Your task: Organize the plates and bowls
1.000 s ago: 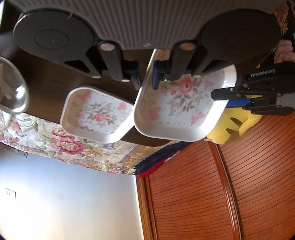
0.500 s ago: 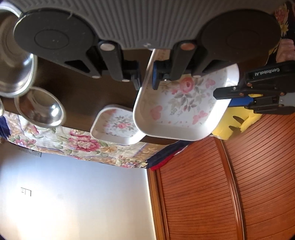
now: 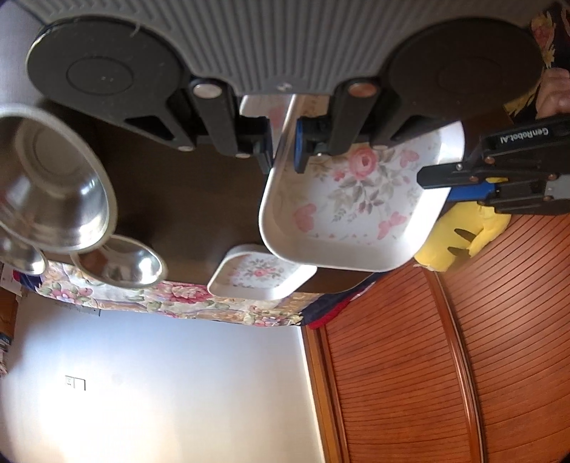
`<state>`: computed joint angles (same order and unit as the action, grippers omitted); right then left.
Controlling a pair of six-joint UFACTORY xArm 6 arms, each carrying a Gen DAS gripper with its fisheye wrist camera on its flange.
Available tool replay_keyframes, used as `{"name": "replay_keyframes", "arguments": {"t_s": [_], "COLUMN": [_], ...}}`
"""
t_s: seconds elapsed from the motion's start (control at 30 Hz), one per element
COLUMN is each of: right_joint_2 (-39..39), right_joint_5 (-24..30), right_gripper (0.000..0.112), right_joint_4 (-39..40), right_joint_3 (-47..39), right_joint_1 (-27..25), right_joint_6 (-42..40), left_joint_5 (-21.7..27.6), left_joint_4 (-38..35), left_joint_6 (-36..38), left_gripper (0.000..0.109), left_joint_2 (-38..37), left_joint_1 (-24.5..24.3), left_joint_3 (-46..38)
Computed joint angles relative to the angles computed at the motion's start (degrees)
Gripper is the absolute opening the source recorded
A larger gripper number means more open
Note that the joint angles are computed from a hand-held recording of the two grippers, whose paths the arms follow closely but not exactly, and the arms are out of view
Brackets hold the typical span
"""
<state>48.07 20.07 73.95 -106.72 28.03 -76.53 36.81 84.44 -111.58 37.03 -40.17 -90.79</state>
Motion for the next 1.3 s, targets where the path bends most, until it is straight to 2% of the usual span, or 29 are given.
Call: {"name": "replay_keyframes", "arguments": {"t_s": [0.2, 0.37, 0.53, 1.3], "right_joint_2": [-1.63, -2.13, -2.5, -2.46], "right_joint_5": [0.01, 2.27, 1.84, -0.17], "right_gripper": [0.014, 0.014, 0.015, 0.015], "right_joint_4": [10.85, 17.72, 23.62, 24.42], "right_joint_3": [3.44, 5.48, 6.13, 7.08], "right_joint_1": [-0.26, -1.3, -1.21, -0.43], "right_joint_6": [-7.99, -11.33, -15.57, -16.38], "left_joint_5": [-0.86, -1.79, -2.29, -2.43], "left_joint_4": [2.72, 2.47, 1.74, -2.18], "left_joint_6": [-5.32, -5.37, -4.72, -0.39], "left_gripper": [0.025, 0.025, 0.025, 0.025], "left_joint_2": [0.21, 0.85, 1.95, 4.54], "left_joint_1": [-0.79, -0.64, -0.51, 0.11], "left_joint_3": [0.86, 0.47, -0.51, -3.2]}}
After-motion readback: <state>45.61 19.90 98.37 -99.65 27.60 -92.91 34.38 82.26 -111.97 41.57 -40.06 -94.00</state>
